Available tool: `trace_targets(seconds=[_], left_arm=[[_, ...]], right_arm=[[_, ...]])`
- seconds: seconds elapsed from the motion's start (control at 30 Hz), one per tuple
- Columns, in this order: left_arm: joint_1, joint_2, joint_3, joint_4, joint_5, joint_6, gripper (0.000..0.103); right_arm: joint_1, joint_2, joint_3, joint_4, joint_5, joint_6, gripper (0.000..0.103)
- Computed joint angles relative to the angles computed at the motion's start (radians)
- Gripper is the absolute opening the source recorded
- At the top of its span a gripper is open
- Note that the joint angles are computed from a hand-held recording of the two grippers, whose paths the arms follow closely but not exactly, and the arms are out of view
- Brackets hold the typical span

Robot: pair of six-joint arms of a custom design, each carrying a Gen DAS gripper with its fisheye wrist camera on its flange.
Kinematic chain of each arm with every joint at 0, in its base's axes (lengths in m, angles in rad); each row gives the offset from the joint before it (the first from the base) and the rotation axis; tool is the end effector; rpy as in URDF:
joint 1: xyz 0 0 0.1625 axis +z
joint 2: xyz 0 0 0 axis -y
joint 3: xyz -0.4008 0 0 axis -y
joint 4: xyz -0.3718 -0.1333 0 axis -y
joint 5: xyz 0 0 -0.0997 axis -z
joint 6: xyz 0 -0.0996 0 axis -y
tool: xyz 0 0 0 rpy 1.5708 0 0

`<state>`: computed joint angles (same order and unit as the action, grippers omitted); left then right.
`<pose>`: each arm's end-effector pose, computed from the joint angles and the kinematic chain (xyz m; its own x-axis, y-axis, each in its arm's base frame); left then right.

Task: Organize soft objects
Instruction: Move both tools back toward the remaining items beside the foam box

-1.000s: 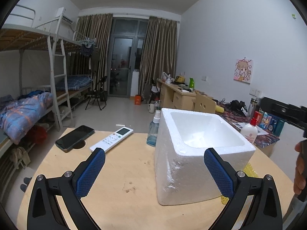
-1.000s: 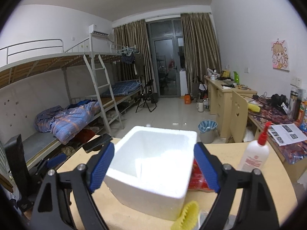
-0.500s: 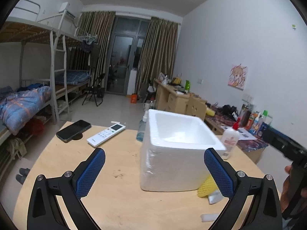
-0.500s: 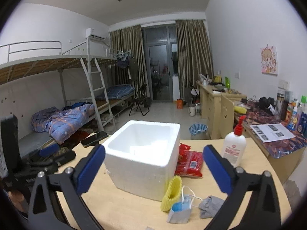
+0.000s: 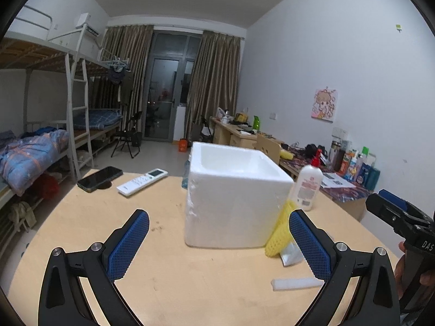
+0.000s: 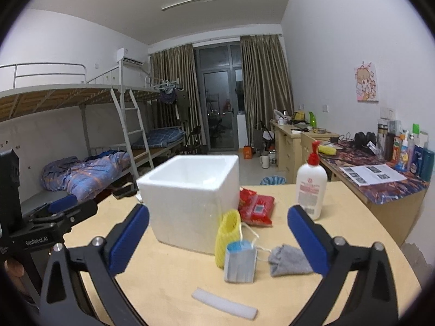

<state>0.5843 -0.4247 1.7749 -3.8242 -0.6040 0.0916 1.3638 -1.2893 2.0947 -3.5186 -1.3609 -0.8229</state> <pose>-0.3423 -0.4844 0.0081 -0.8016 0.1479 -0.5793 0.5922 0.3294 -0.7354 0.0482 -0.5200 0.3296 -0.7401 -0.2875 0.6080 -0.6722 0.2879 -0.6821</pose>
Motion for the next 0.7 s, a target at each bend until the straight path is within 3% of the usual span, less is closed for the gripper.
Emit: trace_targets(seconds=[0.1, 0.37, 0.5, 0.7], left_arm=[[-0.007, 0.023, 0.008, -0.033, 0.004, 0.01, 0.103], [-0.006, 0.038, 0.055, 0.029, -0.084, -0.104, 0.103], [-0.004, 0.049, 0.04, 0.121, -0.115, -0.135, 0.103], [-0.006, 0.072, 0.016, 0.126, -0.154, -0.128, 0.103]], right_arm=[[-0.029, -0.008, 0.043, -0.048, 0.001, -0.016, 0.103], [-0.09, -0.025, 0.123, -0.101, 0.003, -0.083, 0.103], [-0.12, -0.033, 0.135, -0.09, 0.012, -0.057, 0.103], [-0.148, -0.04, 0.135, -0.086, -0.003, -0.016, 0.103]])
